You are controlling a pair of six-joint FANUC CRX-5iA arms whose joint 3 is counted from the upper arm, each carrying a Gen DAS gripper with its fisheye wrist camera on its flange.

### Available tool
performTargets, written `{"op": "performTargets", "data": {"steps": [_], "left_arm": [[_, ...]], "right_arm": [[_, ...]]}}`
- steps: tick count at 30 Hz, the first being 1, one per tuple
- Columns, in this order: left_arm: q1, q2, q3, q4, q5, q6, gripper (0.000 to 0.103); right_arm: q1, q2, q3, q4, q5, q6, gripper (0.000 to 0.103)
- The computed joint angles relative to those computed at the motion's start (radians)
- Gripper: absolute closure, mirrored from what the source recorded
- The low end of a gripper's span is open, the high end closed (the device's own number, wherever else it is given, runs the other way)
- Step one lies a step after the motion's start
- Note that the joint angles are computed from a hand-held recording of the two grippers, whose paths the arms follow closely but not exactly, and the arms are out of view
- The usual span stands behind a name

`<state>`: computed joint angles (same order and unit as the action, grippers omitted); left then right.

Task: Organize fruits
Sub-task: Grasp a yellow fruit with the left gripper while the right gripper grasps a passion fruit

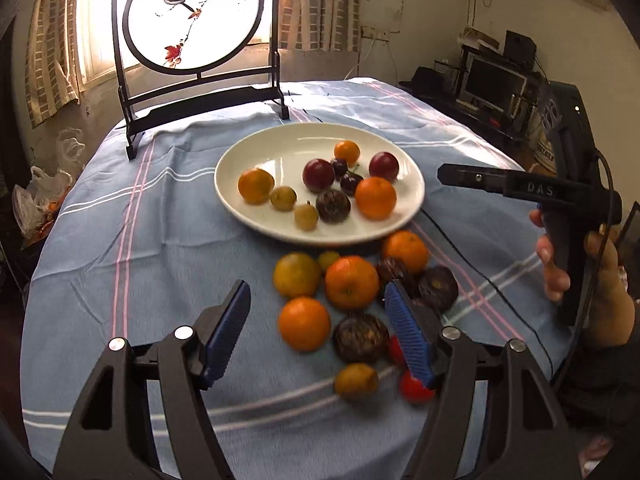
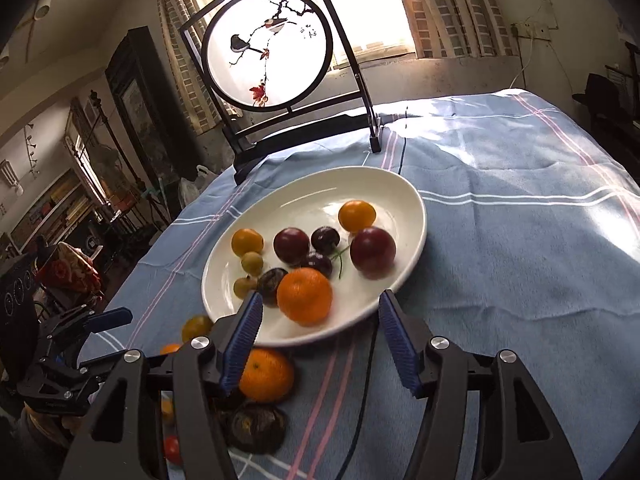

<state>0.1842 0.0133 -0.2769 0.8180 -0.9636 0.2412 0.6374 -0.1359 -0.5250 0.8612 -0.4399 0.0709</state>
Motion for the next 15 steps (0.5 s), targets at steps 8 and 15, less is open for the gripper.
{"op": "performTargets", "data": {"steps": [8, 15], "left_arm": [[0.020, -0.077, -0.129, -0.071, 0.038, -0.052, 0.064], [-0.010, -0.046, -0.136, -0.084, 0.058, -0.027, 0.067]], "right_arm": [[0.065, -0.070, -0.102, 0.107, -0.053, -0.136, 0.042], [0.069, -0.080, -0.130, 0.195, -0.023, -0.146, 0.042]]}}
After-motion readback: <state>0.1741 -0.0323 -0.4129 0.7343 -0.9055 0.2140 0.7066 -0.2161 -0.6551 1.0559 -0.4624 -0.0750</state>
